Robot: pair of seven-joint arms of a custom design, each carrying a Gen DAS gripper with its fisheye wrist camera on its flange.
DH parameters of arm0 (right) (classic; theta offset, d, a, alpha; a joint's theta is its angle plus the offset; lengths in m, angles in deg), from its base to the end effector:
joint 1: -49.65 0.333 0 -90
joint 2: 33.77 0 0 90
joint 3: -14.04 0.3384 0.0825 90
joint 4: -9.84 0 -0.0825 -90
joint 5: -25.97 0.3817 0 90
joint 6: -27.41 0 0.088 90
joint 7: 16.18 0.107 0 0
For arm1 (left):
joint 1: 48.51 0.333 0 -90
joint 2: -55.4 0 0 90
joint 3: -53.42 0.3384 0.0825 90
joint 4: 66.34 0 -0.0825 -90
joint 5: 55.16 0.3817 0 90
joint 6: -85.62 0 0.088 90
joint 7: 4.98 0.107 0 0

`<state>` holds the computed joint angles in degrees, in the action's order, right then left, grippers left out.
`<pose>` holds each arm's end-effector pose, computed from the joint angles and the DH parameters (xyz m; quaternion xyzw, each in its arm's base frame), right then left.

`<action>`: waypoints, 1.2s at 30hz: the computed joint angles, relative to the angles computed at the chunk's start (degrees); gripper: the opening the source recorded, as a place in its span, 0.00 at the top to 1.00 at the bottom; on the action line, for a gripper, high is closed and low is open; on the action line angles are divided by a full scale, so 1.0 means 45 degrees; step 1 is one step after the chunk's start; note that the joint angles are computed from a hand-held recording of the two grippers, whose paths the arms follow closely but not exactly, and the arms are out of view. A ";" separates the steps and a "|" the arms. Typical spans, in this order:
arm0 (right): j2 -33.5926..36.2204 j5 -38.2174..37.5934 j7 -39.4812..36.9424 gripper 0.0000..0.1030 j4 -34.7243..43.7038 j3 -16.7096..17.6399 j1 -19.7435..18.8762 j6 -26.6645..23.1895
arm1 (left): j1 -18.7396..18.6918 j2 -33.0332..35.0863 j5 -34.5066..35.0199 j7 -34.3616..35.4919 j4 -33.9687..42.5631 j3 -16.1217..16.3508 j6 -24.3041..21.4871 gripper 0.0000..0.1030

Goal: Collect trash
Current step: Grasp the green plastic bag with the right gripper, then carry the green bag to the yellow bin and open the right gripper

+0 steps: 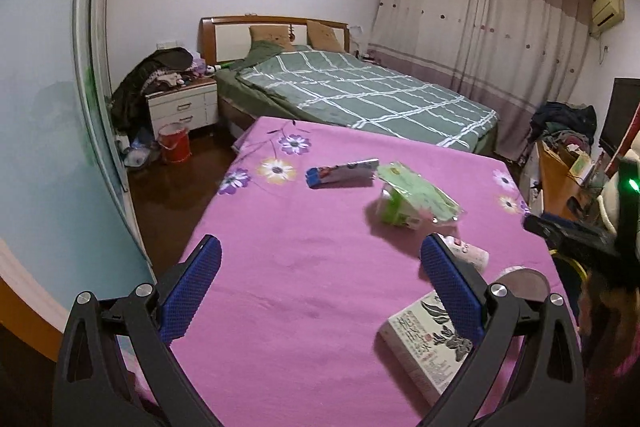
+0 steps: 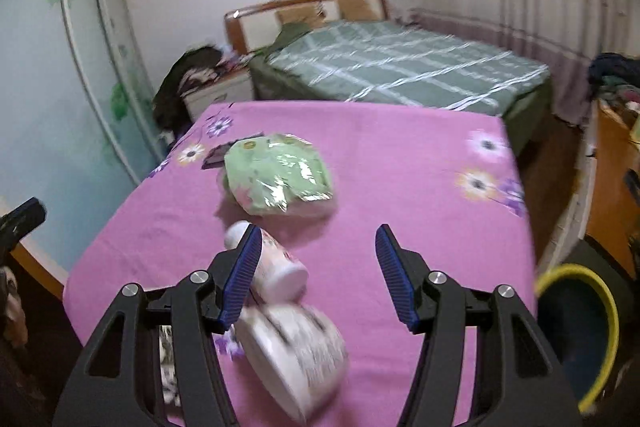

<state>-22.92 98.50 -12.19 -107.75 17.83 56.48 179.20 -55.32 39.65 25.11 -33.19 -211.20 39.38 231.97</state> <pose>0.6010 0.0850 0.3989 -0.8119 0.4090 -0.1106 0.4015 0.4104 -0.1726 0.4146 -0.7730 0.4301 -0.2750 0.3766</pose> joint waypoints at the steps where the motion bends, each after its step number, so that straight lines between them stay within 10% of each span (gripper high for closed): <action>1: 0.0498 -0.0891 0.0906 0.45 0.0659 -0.0046 0.0171 -0.0104 | -0.0013 0.0085 -0.0080 0.0018 0.0094 -0.0043 -0.0136 0.05; 17: 0.5887 -0.9143 0.8989 0.71 0.7515 -0.0232 0.1351 -0.2345 | 0.0078 0.1641 -0.0754 0.0822 0.1196 0.0339 -0.0296 0.05; 36: 0.5665 -0.8749 0.8337 0.98 0.6913 0.0523 0.0653 -0.1373 | 0.0311 0.2310 -0.0734 0.0657 0.1396 0.0779 -0.0006 0.05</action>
